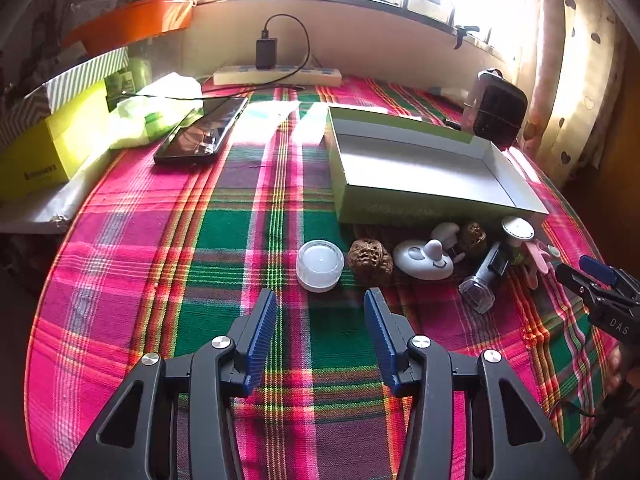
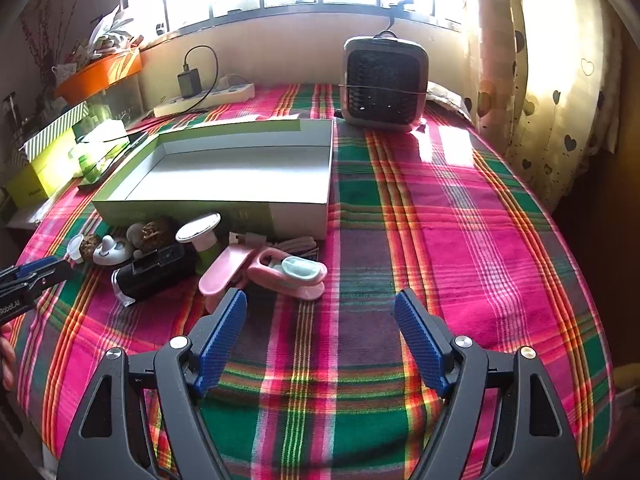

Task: Organize objects
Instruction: 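Close left tool on white round jar while right tool grasps pink-teal clip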

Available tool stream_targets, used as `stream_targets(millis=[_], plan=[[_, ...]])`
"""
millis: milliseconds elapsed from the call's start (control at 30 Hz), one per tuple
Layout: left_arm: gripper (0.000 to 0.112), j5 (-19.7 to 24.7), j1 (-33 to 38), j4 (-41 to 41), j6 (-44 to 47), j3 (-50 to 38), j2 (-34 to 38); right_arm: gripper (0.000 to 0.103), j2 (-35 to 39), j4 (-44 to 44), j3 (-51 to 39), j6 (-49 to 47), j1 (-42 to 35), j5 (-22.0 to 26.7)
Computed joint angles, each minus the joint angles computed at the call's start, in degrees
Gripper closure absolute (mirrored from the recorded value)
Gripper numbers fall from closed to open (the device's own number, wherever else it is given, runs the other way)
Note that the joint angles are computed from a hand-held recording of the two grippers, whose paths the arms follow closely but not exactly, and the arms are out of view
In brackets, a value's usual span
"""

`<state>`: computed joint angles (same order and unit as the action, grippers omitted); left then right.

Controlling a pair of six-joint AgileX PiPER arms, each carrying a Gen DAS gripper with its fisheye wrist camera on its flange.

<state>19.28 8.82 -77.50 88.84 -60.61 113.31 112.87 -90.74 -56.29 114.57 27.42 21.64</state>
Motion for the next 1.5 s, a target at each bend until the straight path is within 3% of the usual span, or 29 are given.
stream_targets(millis=[200,533,633,700,1200,1333,1500], plan=[[0.068,0.75,-0.16,3.64,-3.3,-2.41,1.4,0.026,1.85,3.7,-2.94,-7.19,-2.68,-4.04],[0.068,-0.42,-1.78,10.38,-9.66,-6.37,4.03,0.031,4.17,15.25,-7.03,-23.44,-4.02,-5.49],[0.068,-1.02,-1.98,12.14,-11.69,-7.14,4.72,0.035,4.9,20.48,-8.23,-30.04,-5.0,-7.17],[0.068,-1.3,-1.95,11.77,-11.29,-7.22,4.82,0.045,5.32,24.06,-8.87,-34.34,-5.34,-7.83],[0.068,-2.09,-2.21,13.96,-13.94,-9.01,5.96,0.082,4.37,18.2,-7.18,-28.23,-4.93,-10.61],[0.069,-1.32,-1.82,13.11,-13.81,-9.2,6.1,0.084,4.05,16.36,-6.56,-25.52,-5.15,-11.12],[0.081,-1.14,-1.73,12.97,-13.95,-9.45,6.25,0.084,3.82,14.41,-6.02,-23.15,-5.03,-11.5]])
